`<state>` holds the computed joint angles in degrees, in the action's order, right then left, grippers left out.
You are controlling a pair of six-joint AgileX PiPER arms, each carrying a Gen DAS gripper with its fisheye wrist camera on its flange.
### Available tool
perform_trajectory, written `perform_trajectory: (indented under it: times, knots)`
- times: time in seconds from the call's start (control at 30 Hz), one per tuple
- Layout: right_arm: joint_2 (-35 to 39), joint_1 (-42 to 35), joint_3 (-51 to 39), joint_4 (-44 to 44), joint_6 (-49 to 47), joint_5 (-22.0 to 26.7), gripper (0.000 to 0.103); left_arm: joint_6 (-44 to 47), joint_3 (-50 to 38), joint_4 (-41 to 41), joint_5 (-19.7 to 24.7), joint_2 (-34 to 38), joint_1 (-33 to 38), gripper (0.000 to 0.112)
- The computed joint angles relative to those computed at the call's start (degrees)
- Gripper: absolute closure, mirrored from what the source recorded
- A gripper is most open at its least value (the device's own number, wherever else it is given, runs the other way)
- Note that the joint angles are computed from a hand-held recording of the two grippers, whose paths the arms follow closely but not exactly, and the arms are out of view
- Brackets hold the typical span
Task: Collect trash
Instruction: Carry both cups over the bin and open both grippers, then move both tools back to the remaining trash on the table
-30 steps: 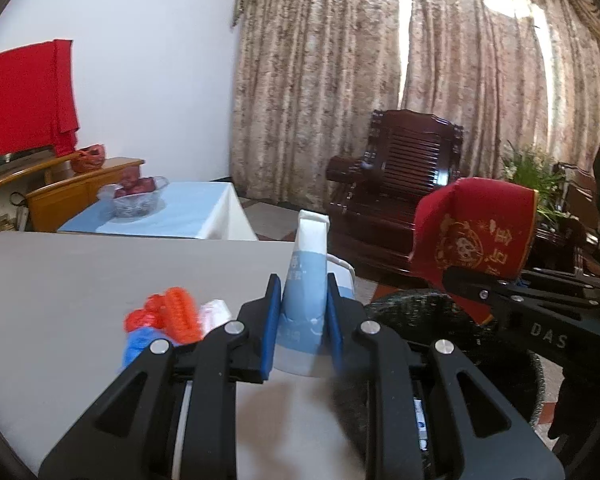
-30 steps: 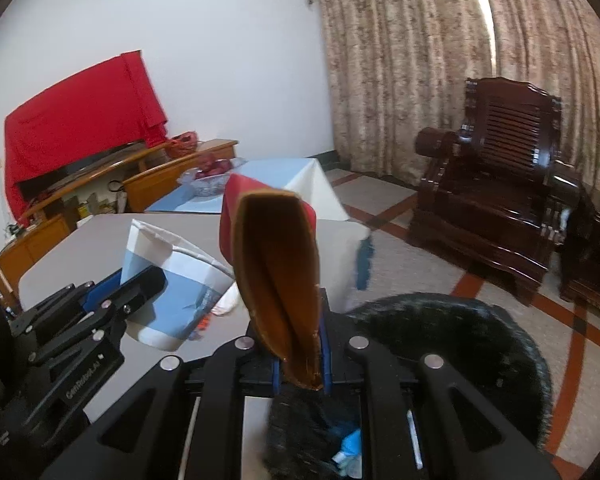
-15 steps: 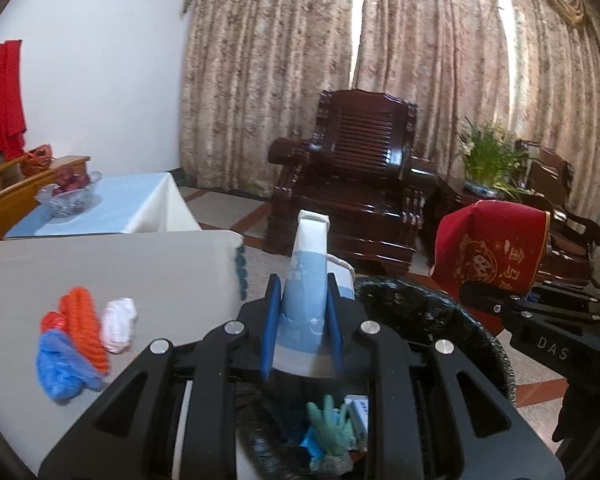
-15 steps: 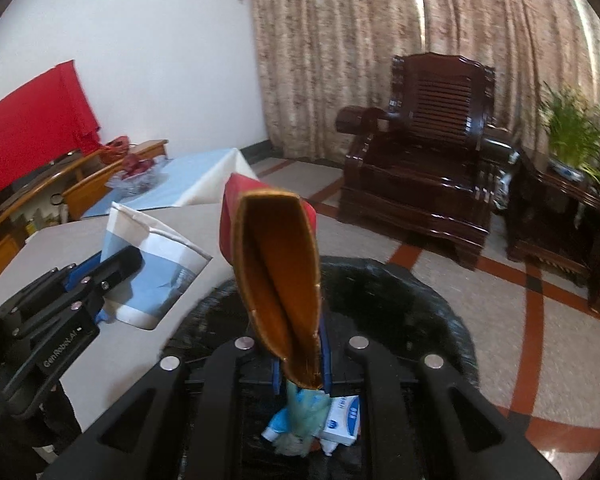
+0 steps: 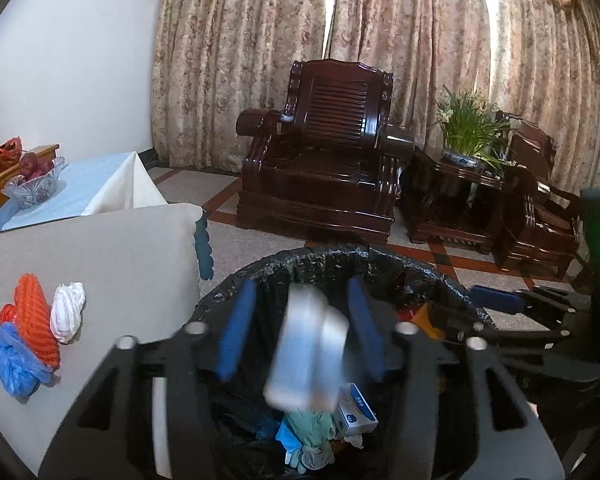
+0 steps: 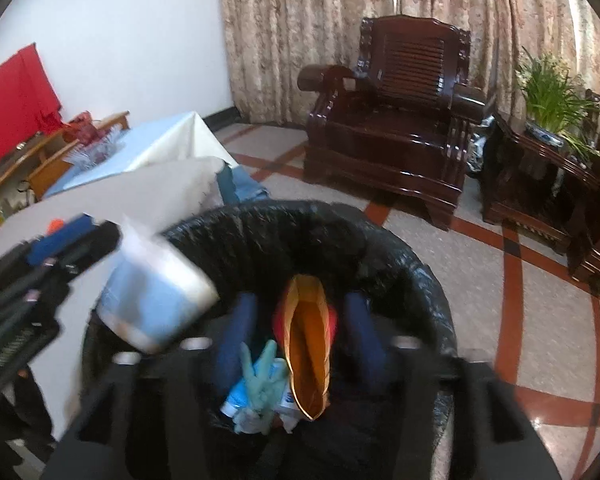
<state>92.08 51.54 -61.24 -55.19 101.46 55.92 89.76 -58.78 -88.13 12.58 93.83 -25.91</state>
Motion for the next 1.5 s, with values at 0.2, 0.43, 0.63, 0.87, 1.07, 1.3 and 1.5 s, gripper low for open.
perform_trajectory:
  times: [0.2, 0.43, 0.63, 0.87, 1.07, 1.3, 1.5]
  knots:
    - [1.5, 2.4, -1.7, -1.0, 3.8, 3.7, 0.006, 2.8, 2.3, -2.4, 1.7, -2.3, 4.0, 0.031]
    - [4.0, 3.4, -6.0, -2.3, 2.2, 3.6, 0.006, 1.7, 4.9, -0.4, 2.9, -6.4, 9.4, 0.023]
    - [9.0, 5.0, -14.4, -4.3, -1.1, 2.2, 0.006, -0.1, 6.2, 2.9, 4.7, -10.1, 16.8, 0.022]
    - [16.7, 5.6, -27.7, -5.1, -7.6, 0.2, 0.006, 0.2, 5.8, 5.4, 7.9, -11.6, 29.0, 0.022]
    - [24.0, 5.9, -38.7, -6.2, -10.1, -2.4, 0.006, 1.7, 4.1, 6.1, 8.3, -9.4, 37.4, 0.022]
    - [34.6, 5.5, -54.4, -3.9, -16.3, -5.7, 0.006, 3.3, 1.5, 5.8, 9.4, -5.4, 44.2, 0.022]
    - [45.4, 4.4, -71.7, 2.4, -26.2, -4.1, 0.006, 3.7, -0.7, 6.0, 9.2, -1.0, 46.0, 0.022]
